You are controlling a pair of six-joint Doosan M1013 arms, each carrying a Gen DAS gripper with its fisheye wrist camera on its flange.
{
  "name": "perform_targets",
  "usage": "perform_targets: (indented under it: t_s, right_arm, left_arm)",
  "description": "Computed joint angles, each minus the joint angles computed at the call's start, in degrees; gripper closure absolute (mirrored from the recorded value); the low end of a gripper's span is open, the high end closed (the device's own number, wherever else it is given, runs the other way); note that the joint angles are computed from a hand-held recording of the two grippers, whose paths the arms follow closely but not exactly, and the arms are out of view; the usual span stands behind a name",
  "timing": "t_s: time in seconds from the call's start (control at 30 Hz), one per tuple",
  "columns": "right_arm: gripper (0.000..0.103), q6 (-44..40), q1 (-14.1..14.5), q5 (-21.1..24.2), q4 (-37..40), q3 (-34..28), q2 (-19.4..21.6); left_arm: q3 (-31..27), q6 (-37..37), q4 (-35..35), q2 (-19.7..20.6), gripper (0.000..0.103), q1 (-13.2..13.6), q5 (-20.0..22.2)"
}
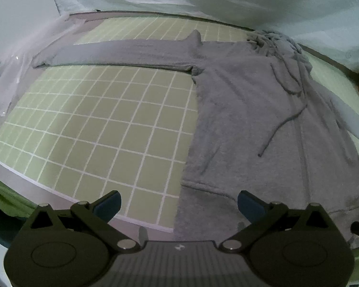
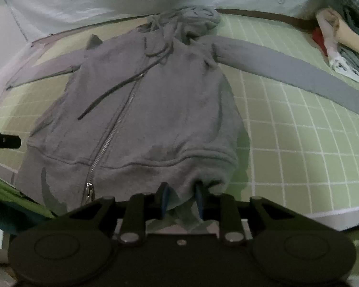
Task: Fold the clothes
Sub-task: 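Grasp the hoodie hem with the right gripper and pull it straight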
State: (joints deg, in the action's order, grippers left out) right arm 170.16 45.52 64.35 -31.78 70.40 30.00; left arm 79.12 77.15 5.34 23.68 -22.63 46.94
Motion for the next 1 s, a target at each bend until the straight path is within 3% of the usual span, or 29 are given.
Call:
perform_targets:
  t_s: [0.13, 0.43, 0.6, 0.7, 0.77, 0.8, 0.83, 1.0]
  right_arm:
    - [0.074, 3.03, 0.71, 2.11, -1.03, 0.63, -0.74]
    - [0.078, -6.72, 0.33, 5.85, 2.15, -3.87, 2.80]
    - [0.071, -7.80, 0.34, 6.10, 1.26, -4.78, 3.41]
    - [0.071, -7.24, -0.20, 6.49, 2.94, -4.83, 3.62]
    - [0.080, -6.27, -0.43, 5.79, 3.50, -4.42, 3.42]
    - [0.094, -5.76, -0.48, 5.29, 3.50, -4.08, 3.21]
    - [0.101, -5.20, -0.45, 5.13, 3.36, -3.94, 3.11]
    - [0.102, 1.59, 0.33, 5.66, 0.32, -2.42, 1.13]
  left_arm:
    - [-0.32, 0.07, -0.05, 0.33, 0.001, 0.05, 0.98]
    - [-0.90, 1.62, -1.00, 0.93, 0.001, 0.00, 1.87]
    - [-1.14, 0.63, -0.60, 1.09, 0.001, 0.28, 2.40]
    - [-1.13, -0.08, -0.36, 1.09, 0.001, 0.46, 2.47]
    - [-1.15, -0.30, -0.35, 1.12, 0.001, 0.58, 2.59]
    - [-1.19, -0.36, -0.41, 1.16, 0.001, 0.65, 2.69]
    - [-1.27, -0.36, -0.54, 1.24, 0.001, 0.72, 2.82]
    - [-1.52, -0.28, -0.72, 1.40, 0.001, 0.74, 2.96]
